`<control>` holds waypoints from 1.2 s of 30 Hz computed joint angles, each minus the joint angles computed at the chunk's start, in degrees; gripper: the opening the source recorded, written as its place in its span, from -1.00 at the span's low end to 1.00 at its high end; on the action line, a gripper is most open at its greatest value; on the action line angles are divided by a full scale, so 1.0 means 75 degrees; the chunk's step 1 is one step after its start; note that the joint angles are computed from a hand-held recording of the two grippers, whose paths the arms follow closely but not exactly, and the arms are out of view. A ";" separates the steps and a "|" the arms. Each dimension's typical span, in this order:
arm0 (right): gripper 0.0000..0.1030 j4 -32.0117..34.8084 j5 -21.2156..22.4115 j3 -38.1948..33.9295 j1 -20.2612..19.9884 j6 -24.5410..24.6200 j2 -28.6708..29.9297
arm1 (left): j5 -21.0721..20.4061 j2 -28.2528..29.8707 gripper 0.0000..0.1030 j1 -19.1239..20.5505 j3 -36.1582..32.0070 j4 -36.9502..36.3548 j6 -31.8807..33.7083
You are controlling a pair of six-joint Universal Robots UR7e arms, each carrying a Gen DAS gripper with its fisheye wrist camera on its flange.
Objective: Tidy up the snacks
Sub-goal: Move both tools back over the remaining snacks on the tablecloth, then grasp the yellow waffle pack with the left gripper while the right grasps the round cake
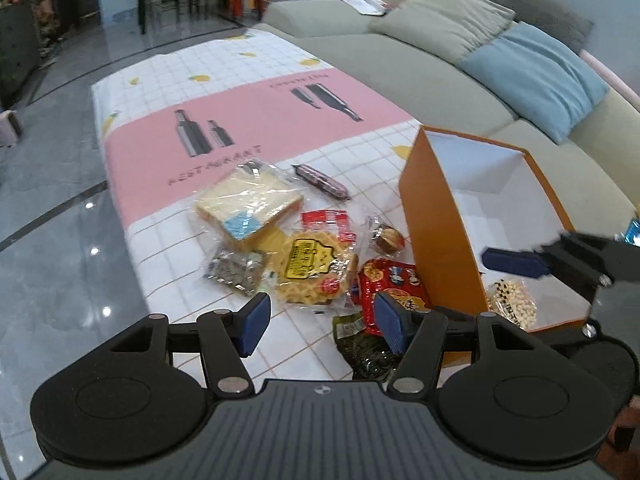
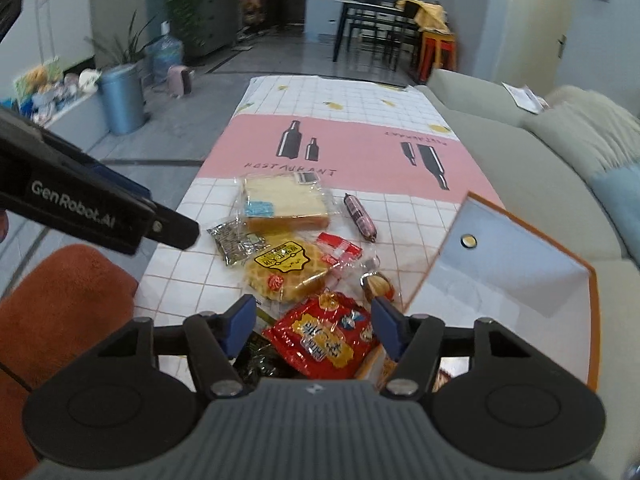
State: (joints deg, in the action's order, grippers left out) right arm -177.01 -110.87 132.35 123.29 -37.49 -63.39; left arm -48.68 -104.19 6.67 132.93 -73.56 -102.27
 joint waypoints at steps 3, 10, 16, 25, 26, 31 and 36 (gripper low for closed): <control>0.04 0.0061 -0.0203 -0.0316 -0.0003 -0.0411 0.0360 | 0.0031 -0.0034 0.48 0.0395 0.0085 -0.0469 0.0585; 0.23 0.1053 -0.0576 -0.1296 -0.0165 -0.1616 0.1071 | 0.0185 0.0019 0.52 0.1644 0.0387 -0.2100 0.2512; 0.23 0.1834 -0.0867 -0.2072 -0.0294 -0.2440 0.1656 | 0.0220 0.0186 0.59 0.2923 0.0717 -0.3907 0.4058; 0.23 0.3060 -0.1184 -0.3089 -0.0453 -0.3248 0.2457 | 0.0133 0.0522 0.60 0.3663 0.0934 -0.5362 0.5988; 0.24 0.3226 -0.1205 -0.3194 -0.0468 -0.3318 0.2520 | 0.0121 0.0580 0.60 0.3734 0.0958 -0.5508 0.6200; 0.26 0.3652 -0.1439 -0.3578 -0.0487 -0.3599 0.2813 | -0.0099 0.0655 0.71 0.4172 0.1071 -0.6099 0.6743; 0.26 0.4489 -0.1440 -0.4042 -0.0548 -0.3365 0.3048 | -0.0091 0.0641 0.79 0.4477 0.1150 -0.6619 0.7033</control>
State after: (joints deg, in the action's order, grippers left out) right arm -143.34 -121.67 102.04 119.18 -62.72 -40.53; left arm -49.36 -99.38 40.25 141.56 -123.21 -49.52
